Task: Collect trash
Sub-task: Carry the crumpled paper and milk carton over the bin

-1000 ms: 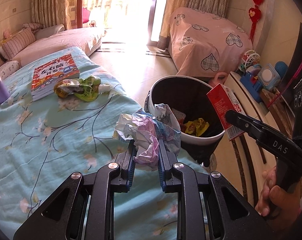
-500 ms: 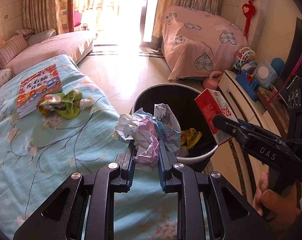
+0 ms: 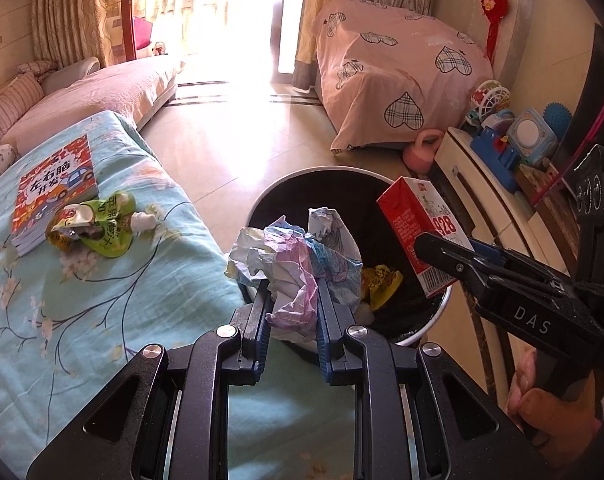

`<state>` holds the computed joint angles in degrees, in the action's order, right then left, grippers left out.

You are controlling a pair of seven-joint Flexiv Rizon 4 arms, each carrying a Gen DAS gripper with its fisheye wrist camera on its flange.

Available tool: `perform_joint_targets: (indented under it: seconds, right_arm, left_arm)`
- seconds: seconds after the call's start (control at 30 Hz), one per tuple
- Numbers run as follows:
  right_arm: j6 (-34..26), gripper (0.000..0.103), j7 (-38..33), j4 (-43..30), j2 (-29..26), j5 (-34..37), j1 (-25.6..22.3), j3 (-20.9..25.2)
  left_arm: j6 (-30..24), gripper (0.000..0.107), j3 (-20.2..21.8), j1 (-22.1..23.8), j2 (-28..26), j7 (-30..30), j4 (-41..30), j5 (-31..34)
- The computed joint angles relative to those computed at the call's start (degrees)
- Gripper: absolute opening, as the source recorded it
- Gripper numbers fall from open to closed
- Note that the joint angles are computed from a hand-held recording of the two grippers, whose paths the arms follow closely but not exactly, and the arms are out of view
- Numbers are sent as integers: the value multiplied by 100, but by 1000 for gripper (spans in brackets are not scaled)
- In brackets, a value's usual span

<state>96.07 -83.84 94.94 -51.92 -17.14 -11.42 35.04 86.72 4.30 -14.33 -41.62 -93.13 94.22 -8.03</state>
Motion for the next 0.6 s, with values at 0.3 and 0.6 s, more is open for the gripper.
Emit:
perform_joint_targets:
  seconds: [0.3, 0.6]
  right_arm:
    - [-225, 47, -147, -178, -34, 125, 47, -30]
    - [-369, 47, -328, -321, 3, 381, 201, -150]
  left_arm:
    - [-203, 18, 100, -81, -100, -90, -250, 57]
    - [-424, 18, 164, -136, -215, -198, -493, 181]
